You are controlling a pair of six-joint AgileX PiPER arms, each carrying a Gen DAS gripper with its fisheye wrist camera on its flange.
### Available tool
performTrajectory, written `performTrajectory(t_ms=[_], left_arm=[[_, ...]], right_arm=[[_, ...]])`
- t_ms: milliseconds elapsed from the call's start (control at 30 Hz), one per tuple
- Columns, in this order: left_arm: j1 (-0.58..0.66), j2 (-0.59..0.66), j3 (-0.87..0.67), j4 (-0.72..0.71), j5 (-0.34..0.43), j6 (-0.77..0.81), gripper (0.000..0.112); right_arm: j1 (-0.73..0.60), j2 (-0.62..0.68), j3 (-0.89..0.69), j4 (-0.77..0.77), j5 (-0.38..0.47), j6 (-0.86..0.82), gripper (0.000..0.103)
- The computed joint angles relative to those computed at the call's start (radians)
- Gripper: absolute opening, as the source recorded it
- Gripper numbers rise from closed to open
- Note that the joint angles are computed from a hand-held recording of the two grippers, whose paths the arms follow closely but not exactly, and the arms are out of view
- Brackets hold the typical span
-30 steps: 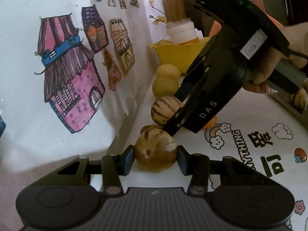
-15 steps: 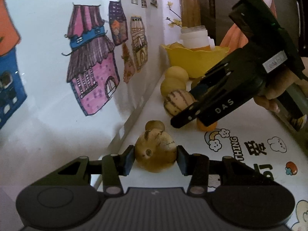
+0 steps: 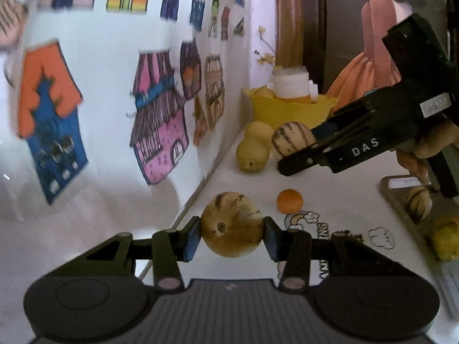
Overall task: Organize fruits
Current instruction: 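Close both grippers on the two striped pepinos and lift them, then carry both pepinos in the two grippers over the metal tray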
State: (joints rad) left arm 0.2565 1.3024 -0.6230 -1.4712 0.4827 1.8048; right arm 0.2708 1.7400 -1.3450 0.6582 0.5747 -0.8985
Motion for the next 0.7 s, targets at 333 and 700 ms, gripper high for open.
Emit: performTrajectory(t_ms=[333,700], left_arm=[[-0.040,-0.206,0.028,0.198,0.050,-0.299,0.050],[-0.286,-0.420,0.107,0.415,-0.013,-0.663,0.050]], right_arm=[[-0.094,-0.291,0.241,0.112,0.020,-0.072,0.055],[-0.337,-0.616,0.477,0.177,0.168,-0.145,0.055]])
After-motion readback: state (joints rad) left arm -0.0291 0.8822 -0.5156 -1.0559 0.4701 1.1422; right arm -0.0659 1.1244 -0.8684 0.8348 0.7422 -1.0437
